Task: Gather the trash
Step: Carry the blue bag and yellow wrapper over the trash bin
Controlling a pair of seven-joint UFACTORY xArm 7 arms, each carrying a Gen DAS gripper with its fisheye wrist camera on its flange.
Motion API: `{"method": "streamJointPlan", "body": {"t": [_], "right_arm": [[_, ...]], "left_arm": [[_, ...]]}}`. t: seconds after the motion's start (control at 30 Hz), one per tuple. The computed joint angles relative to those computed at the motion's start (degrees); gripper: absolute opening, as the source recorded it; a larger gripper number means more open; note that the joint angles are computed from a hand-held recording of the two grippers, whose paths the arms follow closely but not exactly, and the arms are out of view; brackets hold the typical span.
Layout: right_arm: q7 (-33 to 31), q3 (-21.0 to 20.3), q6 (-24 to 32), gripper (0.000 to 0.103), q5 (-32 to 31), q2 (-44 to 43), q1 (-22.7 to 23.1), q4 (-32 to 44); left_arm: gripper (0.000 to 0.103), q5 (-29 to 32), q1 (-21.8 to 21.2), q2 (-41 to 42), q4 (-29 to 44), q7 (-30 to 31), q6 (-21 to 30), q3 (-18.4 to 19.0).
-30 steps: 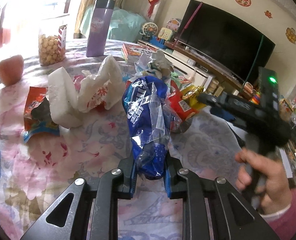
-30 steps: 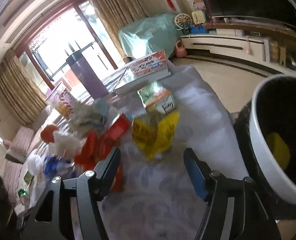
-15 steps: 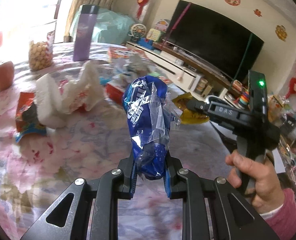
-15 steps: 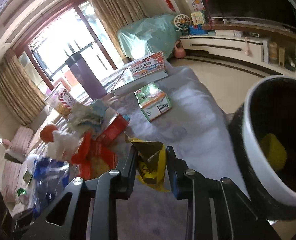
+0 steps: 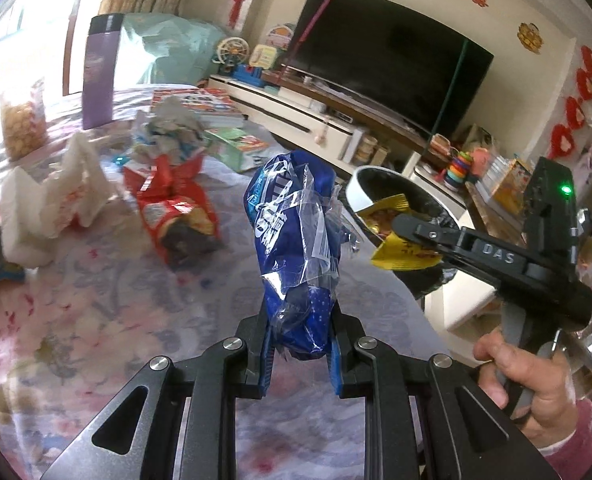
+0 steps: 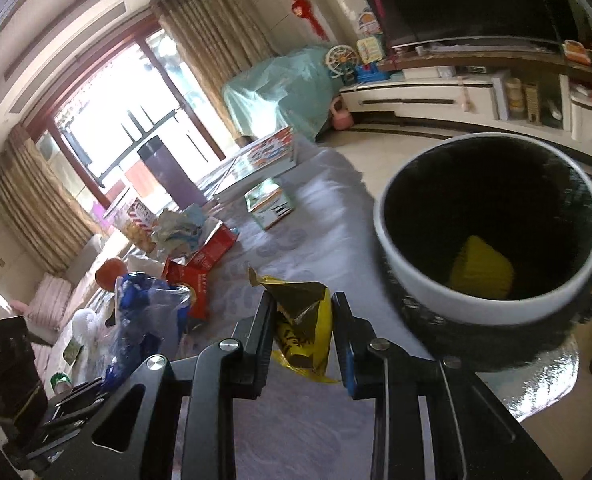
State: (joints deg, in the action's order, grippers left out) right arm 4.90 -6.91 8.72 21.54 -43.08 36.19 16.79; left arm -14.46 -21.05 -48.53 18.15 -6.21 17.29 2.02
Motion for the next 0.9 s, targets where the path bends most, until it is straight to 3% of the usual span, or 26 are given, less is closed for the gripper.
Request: {"method": "streamJointPlan", "body": {"t": [0.47, 0.9], "right_arm": [[0.0, -0.1, 5.3, 0.028, -2.5, -9.6, -8.5, -3.6], [-3.3, -2.6, 6.3, 0.028, -3.1, -9.3, -13.7, -2.1]], "left_arm": [[0.02, -1.3, -4.3, 14.0, 8.8, 2.4, -2.7, -0.9], [0.02, -4.7, -6.1, 26.9, 19.7, 8.2, -4.2, -1.6]]}}
